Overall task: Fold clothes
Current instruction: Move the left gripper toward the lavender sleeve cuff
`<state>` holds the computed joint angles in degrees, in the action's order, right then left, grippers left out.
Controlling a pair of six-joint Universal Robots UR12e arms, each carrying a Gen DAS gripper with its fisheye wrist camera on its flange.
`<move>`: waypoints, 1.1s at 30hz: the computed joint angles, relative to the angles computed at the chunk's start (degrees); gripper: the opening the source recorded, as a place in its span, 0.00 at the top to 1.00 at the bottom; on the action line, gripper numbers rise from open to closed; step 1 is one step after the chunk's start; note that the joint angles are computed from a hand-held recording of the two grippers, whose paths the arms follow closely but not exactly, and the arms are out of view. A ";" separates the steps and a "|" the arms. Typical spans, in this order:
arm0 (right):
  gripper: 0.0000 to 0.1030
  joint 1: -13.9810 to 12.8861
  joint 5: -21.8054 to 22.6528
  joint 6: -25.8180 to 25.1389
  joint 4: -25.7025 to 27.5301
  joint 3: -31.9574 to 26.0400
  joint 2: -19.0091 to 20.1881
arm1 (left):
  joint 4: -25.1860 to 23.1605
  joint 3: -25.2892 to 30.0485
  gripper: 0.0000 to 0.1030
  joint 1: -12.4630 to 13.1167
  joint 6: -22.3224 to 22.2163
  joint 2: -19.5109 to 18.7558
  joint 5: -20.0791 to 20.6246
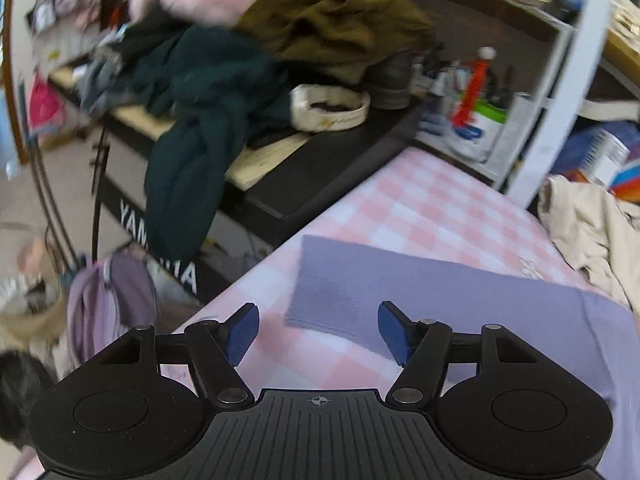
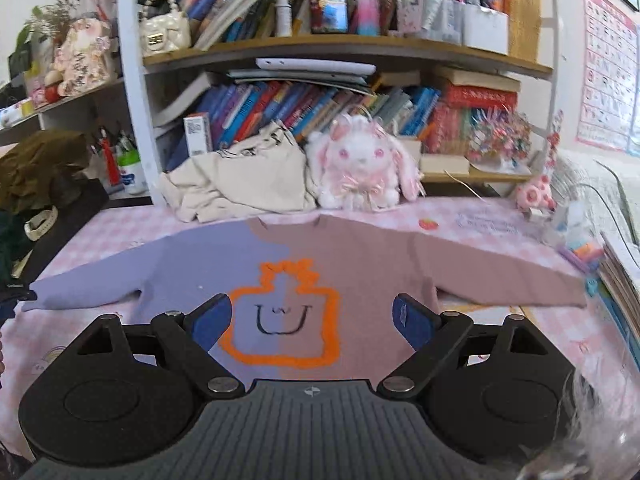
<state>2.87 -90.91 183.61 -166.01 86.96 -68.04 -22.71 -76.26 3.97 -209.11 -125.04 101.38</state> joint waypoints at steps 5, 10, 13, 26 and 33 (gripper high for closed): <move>0.15 -0.18 -1.56 1.49 0.27 -0.12 0.00 | 0.76 0.96 0.38 -0.44 -0.23 -0.91 0.36; 0.17 -1.11 -0.44 -1.03 -1.46 -6.13 2.65 | 0.02 1.90 0.38 -1.39 2.36 -1.64 3.40; 0.16 -2.55 4.72 -2.48 3.10 -14.43 5.16 | -0.04 1.88 0.38 -1.39 3.87 -1.62 3.31; 0.20 -3.44 4.55 -8.86 29.89 -53.28 18.90 | 0.90 1.56 0.39 -1.58 6.07 -1.71 3.98; 0.99 -3.22 6.76 -8.95 31.92 -58.06 20.62 | 1.62 1.30 0.39 -1.62 5.87 -1.70 4.18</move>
